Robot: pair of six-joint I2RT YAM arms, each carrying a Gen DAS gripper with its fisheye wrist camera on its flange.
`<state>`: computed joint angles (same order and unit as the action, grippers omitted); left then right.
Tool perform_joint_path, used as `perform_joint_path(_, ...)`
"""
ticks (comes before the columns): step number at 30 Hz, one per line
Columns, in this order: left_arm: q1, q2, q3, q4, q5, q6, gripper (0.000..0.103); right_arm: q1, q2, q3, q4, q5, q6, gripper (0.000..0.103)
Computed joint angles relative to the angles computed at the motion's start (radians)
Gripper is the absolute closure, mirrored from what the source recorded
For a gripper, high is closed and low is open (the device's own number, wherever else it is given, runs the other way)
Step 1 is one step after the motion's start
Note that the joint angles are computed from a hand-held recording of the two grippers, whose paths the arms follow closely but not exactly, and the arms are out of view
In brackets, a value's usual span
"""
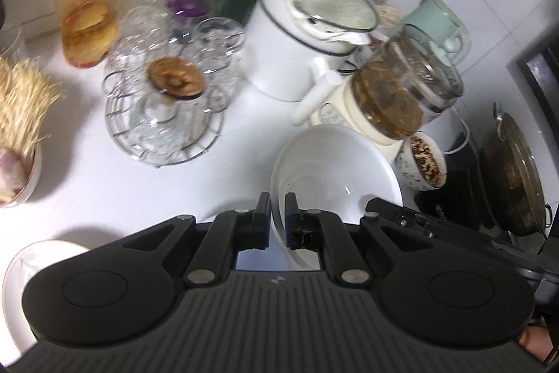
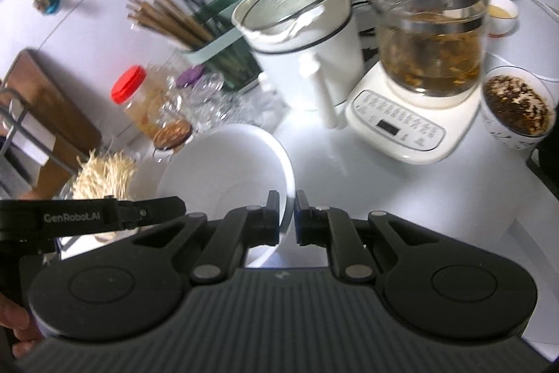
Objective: Organize plates and bowls
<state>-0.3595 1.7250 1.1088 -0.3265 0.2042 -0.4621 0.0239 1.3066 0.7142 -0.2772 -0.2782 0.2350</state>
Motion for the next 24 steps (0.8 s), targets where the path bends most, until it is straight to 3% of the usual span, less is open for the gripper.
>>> perform_joint_path(17, 0.090, 0.014, -0.174, 0.055, 0.005, -0.034, 0.095, 0.141, 0.200, 0.019, 0.017, 0.000, 0.035, 0.091)
perform_joint_path(24, 0.106, 0.066, -0.173, 0.074, 0.041, -0.051, 0.095, 0.146, 0.246, 0.026, 0.024, 0.009, 0.023, 0.091)
